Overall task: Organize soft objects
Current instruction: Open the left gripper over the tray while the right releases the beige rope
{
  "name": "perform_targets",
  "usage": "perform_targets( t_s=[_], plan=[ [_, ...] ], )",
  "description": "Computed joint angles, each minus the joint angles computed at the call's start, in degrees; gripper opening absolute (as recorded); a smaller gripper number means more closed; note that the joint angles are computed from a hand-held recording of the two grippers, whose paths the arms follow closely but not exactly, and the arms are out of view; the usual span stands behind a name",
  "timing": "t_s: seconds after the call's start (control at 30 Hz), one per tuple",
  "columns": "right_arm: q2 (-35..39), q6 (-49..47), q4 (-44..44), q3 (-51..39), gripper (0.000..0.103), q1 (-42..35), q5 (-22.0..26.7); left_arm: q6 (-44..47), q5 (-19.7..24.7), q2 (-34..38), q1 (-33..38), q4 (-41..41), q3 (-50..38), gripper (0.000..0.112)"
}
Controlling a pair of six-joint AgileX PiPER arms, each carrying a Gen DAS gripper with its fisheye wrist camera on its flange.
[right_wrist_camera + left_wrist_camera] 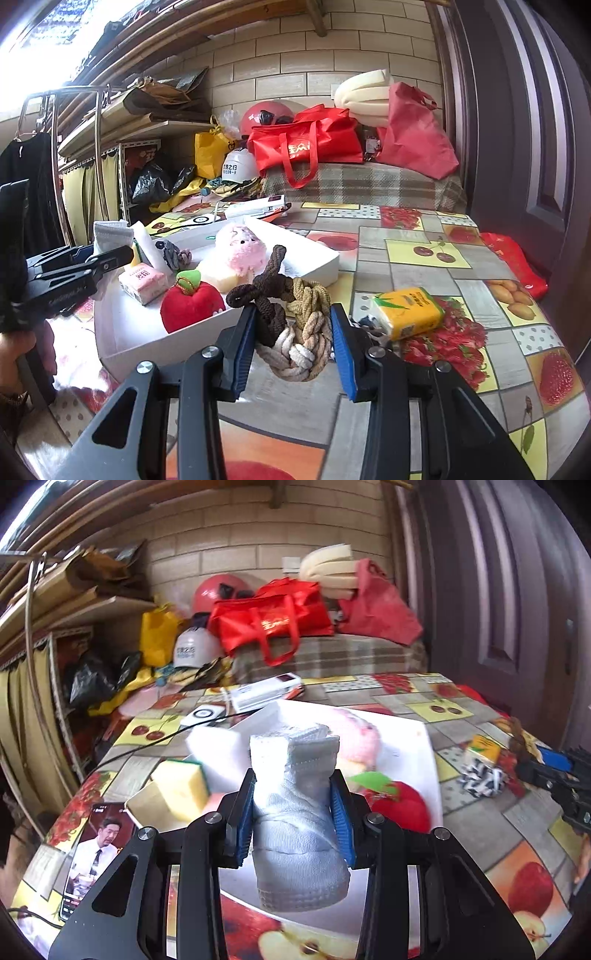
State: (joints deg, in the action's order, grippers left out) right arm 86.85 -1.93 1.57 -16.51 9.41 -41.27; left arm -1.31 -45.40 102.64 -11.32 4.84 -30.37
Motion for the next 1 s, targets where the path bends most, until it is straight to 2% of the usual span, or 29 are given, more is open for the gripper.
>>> perform_targets(
  t_s=[0.37, 0.6, 0.73, 0.9, 1.0],
  plan=[
    [3.83, -6.16, 10.24, -5.1, 0.04, 7.72, 1.52, 2.87, 4.42, 3.35, -1.06, -6.77, -6.52, 0.037],
    [7.47, -0.95, 4.02, -10.74, 0.04, 8.3, 5.17, -4.28, 9.43, 4.88, 2.28, -3.73, -10.58, 0.037],
    [9.79, -1.13, 2.83, -13.8, 0.04, 10.25, 5.72, -2.12, 11.17, 5.89, 1.23, -6.5, -12.98, 0.037],
    [13.92, 4.01, -1.83, -21.36, 0.04, 8.71, 12.0, -0.55, 14.24, 7.15, -0.52, -6.44, -16.1, 0.037],
    [17.07, 9.27, -5.24, -27.25, 0.04, 6.5, 16.82, 2.18, 18.04, 8.19, -1.63, -8.86, -18.97, 0.037]
  ],
)
